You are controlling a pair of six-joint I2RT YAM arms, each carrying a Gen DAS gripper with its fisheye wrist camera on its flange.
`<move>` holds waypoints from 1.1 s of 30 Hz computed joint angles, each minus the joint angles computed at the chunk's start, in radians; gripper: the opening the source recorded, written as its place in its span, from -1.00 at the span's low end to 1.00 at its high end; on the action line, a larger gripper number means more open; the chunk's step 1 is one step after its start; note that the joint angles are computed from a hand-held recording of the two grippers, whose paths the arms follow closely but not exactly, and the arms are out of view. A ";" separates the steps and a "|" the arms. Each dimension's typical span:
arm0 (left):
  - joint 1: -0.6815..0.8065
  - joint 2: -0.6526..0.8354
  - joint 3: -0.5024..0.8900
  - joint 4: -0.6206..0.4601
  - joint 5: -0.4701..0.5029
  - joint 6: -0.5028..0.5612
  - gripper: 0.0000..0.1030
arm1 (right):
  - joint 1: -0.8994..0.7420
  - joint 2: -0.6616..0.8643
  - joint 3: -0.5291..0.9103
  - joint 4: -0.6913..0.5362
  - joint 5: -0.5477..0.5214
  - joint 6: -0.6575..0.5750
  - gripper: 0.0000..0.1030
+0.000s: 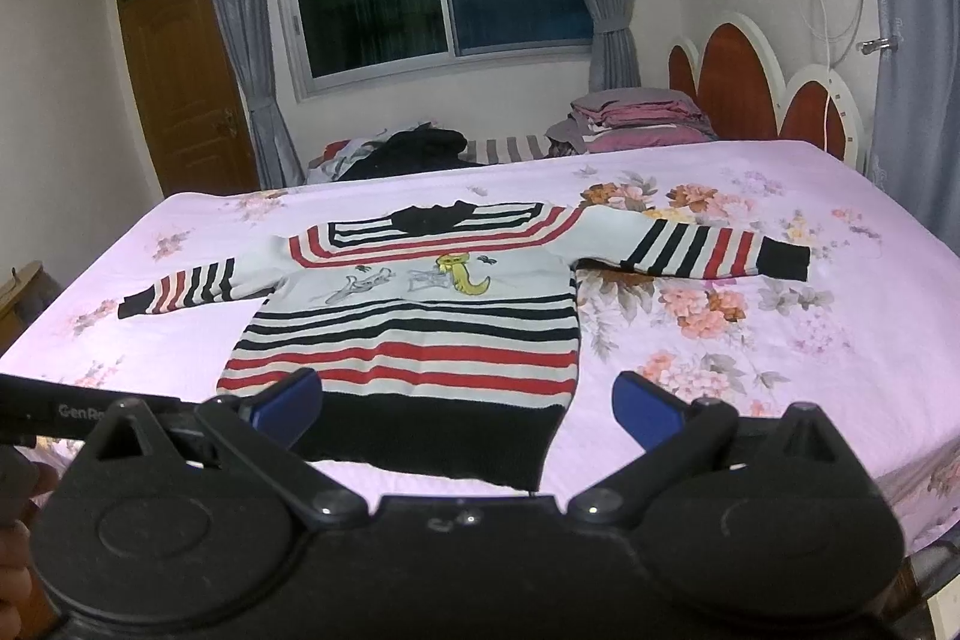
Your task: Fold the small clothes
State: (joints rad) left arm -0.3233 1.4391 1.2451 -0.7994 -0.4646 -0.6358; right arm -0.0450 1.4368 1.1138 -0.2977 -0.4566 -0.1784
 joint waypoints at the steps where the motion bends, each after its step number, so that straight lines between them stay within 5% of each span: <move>1: 0.000 0.001 0.000 0.001 0.000 0.000 1.00 | 0.000 0.001 0.000 0.000 -0.001 -0.001 1.00; 33: 0.108 0.096 0.023 0.093 0.061 0.110 1.00 | 0.087 0.124 0.090 -0.024 0.120 0.011 1.00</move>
State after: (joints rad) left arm -0.2156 1.5352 1.2678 -0.7063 -0.4035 -0.5259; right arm 0.0417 1.5608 1.2037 -0.3216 -0.3362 -0.1673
